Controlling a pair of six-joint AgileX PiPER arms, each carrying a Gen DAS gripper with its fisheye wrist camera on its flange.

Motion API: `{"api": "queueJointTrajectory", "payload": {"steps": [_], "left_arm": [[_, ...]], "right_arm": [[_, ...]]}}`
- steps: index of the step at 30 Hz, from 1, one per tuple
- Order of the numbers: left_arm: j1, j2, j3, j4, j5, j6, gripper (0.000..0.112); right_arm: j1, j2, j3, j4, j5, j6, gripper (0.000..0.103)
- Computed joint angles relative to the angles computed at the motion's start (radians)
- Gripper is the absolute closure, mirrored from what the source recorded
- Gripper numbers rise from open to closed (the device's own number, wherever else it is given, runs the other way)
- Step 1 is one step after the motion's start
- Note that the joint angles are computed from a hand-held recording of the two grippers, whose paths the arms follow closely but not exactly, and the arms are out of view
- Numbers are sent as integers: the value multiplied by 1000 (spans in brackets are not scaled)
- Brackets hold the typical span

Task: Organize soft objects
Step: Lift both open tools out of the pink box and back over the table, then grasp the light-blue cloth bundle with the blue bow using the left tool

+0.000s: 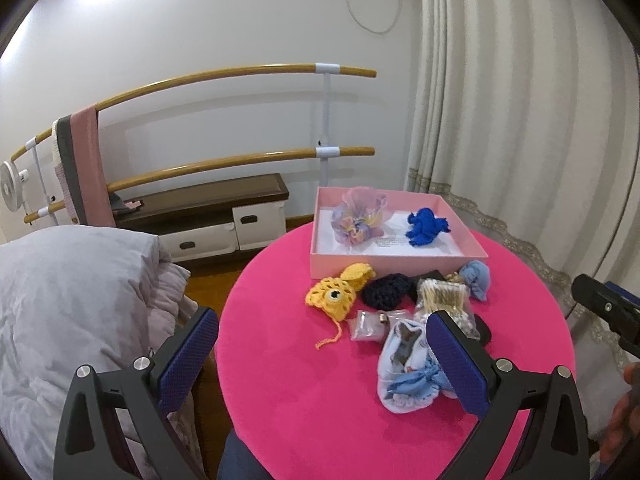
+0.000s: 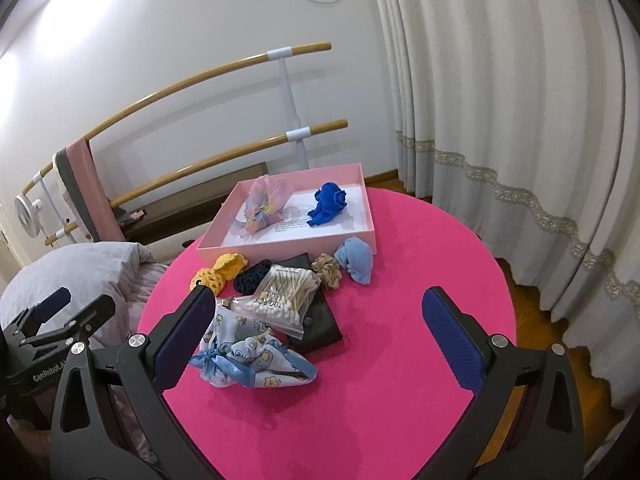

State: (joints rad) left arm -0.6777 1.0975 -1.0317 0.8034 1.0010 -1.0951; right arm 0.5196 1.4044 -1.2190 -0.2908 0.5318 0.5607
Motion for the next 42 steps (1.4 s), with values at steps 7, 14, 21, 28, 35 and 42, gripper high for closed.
{"api": "queueJointTrajectory", "payload": {"steps": [7, 14, 21, 28, 35, 42], "left_arm": [[-9, 30, -22, -49, -5, 30, 9], [60, 127, -49, -186, -84, 118, 9], [139, 294, -114, -318, -161, 219, 9], [189, 486, -205, -404, -228, 281, 9], [292, 527, -174, -629, -401, 480, 32], [331, 493, -130, -697, -441, 621, 46]], "right_arm": [[-10, 8, -2, 25, 7, -22, 0], [-37, 36, 5, 76, -7, -64, 0], [-98, 107, 11, 194, -28, -169, 0], [-162, 170, 14, 315, -51, -281, 0], [-200, 216, -6, 382, -49, -348, 0], [-166, 256, -44, 364, -33, -327, 0]]}}
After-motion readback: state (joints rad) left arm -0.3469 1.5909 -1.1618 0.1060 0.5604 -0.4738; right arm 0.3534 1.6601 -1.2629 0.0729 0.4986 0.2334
